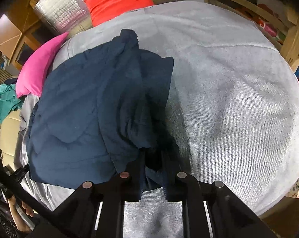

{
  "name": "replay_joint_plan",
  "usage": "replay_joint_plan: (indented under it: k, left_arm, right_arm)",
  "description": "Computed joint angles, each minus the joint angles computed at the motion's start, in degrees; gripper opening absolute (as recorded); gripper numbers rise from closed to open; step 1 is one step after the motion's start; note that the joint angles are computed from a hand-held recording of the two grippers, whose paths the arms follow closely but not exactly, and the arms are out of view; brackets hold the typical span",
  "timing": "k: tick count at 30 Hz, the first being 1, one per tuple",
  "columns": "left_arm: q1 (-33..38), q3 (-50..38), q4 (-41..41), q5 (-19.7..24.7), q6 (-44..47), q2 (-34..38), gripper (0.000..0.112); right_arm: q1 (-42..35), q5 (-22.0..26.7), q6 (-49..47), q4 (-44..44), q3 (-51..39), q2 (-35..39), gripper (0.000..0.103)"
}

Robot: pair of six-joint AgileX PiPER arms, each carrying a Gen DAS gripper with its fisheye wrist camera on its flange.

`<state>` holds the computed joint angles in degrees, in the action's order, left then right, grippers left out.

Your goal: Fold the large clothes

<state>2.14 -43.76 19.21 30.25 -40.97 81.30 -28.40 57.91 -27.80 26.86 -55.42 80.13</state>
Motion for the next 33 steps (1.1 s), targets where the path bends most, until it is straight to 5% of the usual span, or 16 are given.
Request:
replay_joint_plan:
  k: [7, 9, 10, 11, 12, 13, 21, 25, 29, 33]
  left_arm:
    - [6.29, 0.73, -13.30, -1.73, 10.26, -6.20, 0.013]
    - [5.99, -0.58, -14.49, -1.00, 11.33, -6.95, 0.030]
    - [5.17, -1.59, -13.68, -0.40, 10.70, -6.69, 0.037]
    - [3.72, -3.00, -12.35, 0.26, 9.71, -6.04, 0.052]
    - [2.34, -5.20, -12.22, 1.16, 10.46, -4.92, 0.060]
    - [1.29, -7.58, -12.85, 2.04, 12.63, -3.53, 0.060]
    - [0.86, -35.40, -15.37, 13.42, 23.77, 18.32, 0.063]
    - [3.00, -34.42, -14.53, 7.80, 23.70, 24.73, 0.063]
    - [3.04, -38.46, -16.33, 10.12, 24.25, 29.62, 0.062]
    - [1.46, -40.76, -11.34, 9.82, 24.57, 31.42, 0.057]
  right_arm:
    - [-5.75, -0.05, -3.80, 6.65, -0.31, -3.39, 0.015]
    - [-8.65, 2.82, -7.40, 12.28, -1.48, -3.77, 0.019]
    - [-9.54, 4.19, -8.45, 14.29, -2.16, -3.66, 0.024]
    - [-9.95, 5.35, -8.70, 16.08, -3.35, -3.28, 0.039]
    - [-9.06, 5.47, -7.28, 16.10, -4.99, -2.59, 0.066]
    - [-7.62, 5.31, -5.29, 15.46, -6.94, -1.59, 0.074]
    - [7.75, 7.74, 6.89, 8.86, -34.95, 18.82, 0.075]
    - [11.46, -0.74, 6.11, 4.56, -32.12, 21.79, 0.075]
    - [14.84, 0.24, 6.81, -1.47, -37.28, 29.10, 0.074]
    - [15.33, 3.28, 5.73, -1.21, -42.38, 35.42, 0.055]
